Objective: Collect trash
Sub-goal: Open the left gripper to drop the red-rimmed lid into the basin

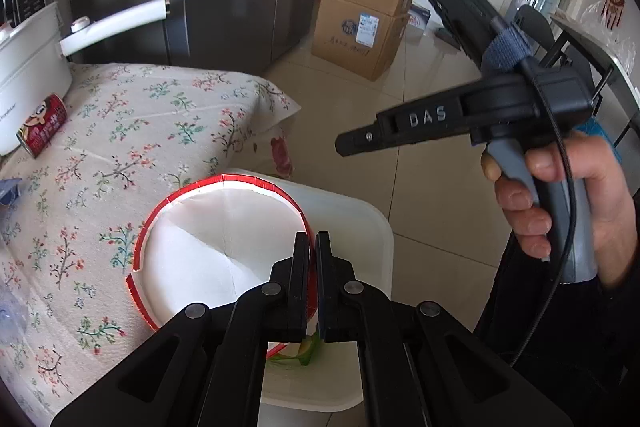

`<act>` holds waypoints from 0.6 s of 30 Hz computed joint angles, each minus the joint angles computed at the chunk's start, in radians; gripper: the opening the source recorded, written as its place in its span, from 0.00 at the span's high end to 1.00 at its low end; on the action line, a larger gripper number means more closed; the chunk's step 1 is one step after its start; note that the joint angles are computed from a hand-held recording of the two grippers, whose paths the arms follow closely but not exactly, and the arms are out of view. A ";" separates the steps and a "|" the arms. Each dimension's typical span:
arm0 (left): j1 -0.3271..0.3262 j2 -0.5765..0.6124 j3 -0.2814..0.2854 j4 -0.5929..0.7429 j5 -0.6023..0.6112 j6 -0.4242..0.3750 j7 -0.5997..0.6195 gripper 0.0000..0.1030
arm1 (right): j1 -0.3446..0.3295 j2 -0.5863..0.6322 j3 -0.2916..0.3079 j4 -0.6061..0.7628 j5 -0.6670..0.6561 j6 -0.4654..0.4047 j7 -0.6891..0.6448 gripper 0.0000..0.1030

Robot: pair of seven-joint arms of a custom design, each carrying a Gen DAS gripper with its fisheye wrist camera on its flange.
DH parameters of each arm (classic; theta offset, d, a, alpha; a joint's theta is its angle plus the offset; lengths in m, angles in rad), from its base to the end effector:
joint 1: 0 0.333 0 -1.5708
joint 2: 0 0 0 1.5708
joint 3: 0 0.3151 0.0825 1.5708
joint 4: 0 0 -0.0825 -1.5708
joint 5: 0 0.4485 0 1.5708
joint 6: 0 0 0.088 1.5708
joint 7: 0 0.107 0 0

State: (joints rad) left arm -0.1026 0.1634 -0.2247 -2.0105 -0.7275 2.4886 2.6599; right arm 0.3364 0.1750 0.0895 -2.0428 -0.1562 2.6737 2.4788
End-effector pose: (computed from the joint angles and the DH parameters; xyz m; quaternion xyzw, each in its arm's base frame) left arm 0.6316 -0.2075 0.3711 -0.3187 0.8956 -0.3093 0.0245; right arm 0.6084 0.2796 0.3673 -0.5522 0.8013 -0.0690 0.2194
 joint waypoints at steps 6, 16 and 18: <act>-0.041 0.091 0.026 0.047 0.279 -0.033 -0.210 0.95 | -0.008 -0.005 0.005 -0.009 0.030 0.020 -0.011 0.69; 0.051 0.078 0.008 0.106 0.072 -0.068 -0.183 0.57 | -0.016 0.015 0.020 0.004 0.097 0.054 -0.077 0.69; 0.066 0.074 0.011 0.114 0.032 -0.063 -0.186 0.57 | -0.017 0.021 0.024 0.011 0.109 0.054 -0.097 0.69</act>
State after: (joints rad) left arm -0.0363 0.2372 -0.2136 -1.8968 -0.6954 2.4259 2.4740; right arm 0.3195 0.1957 0.1131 -2.0322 -0.0474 2.7275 2.3820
